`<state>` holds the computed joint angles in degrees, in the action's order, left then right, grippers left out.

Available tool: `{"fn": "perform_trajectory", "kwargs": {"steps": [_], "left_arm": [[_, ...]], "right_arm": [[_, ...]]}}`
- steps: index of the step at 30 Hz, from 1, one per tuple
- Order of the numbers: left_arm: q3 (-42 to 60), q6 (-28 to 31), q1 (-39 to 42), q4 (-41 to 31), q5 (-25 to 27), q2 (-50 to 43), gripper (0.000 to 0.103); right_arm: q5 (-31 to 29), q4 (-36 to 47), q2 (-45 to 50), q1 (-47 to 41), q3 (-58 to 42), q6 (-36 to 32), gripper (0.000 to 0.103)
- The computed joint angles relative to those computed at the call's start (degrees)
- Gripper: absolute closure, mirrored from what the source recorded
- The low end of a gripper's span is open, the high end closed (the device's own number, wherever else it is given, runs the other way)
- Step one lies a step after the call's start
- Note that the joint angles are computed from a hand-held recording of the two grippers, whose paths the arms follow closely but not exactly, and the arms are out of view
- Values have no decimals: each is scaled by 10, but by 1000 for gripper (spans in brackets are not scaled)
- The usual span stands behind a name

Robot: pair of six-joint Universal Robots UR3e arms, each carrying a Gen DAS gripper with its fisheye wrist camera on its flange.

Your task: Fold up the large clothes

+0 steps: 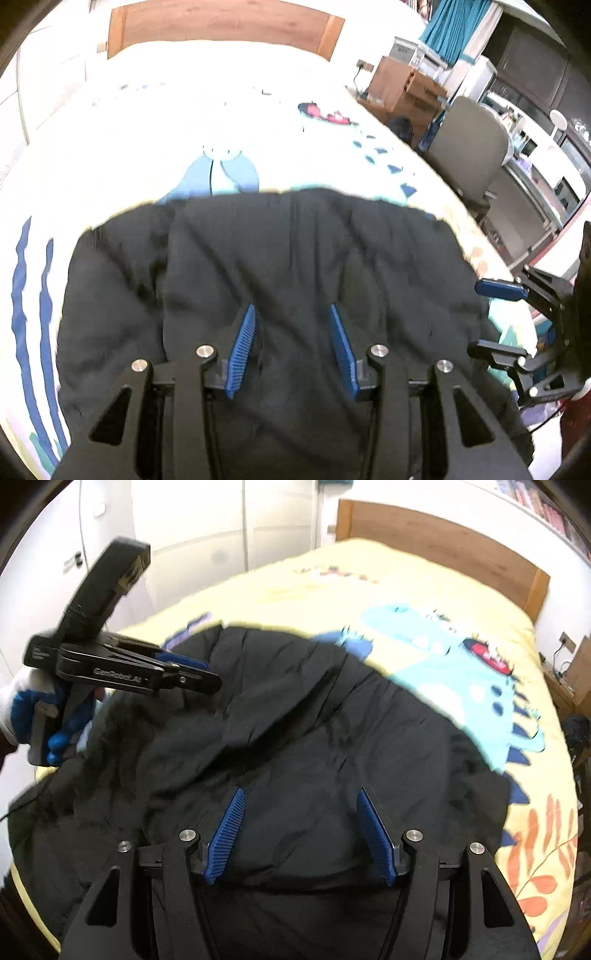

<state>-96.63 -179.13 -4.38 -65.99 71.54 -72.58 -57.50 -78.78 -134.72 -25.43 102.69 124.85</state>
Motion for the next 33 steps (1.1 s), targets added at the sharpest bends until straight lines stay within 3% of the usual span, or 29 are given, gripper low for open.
{"fn": "perform_trajectory", "kwargs": {"steps": [2,7,11,14,18,20,26,30,33], "left_arm": [[51,-2,-4,7,-7,-53,63],[130,-26,-40,1,-15,-167,63],[50,-27,-88,21,13,-144,63],[-37,-32,-106,39,14,-78,63],[-134,-37,-90,38,-5,31,63],[-158,-44,-92,48,0,39,63],[-189,-51,-122,120,43,-11,62],[-158,-81,-151,99,81,-23,62],[-151,-111,-184,107,117,-13,61]], "right_arm": [[13,-29,29,-1,-27,26,39],[-70,-252,146,105,-3,189,38],[-117,-305,177,143,55,215,38],[-110,-278,107,126,115,179,37],[-47,-117,-17,33,121,67,33],[-46,-87,-49,17,133,38,31],[-52,-137,-85,5,217,37,31],[-74,-160,-81,20,223,60,31],[-79,-92,-110,11,182,68,31]]}}
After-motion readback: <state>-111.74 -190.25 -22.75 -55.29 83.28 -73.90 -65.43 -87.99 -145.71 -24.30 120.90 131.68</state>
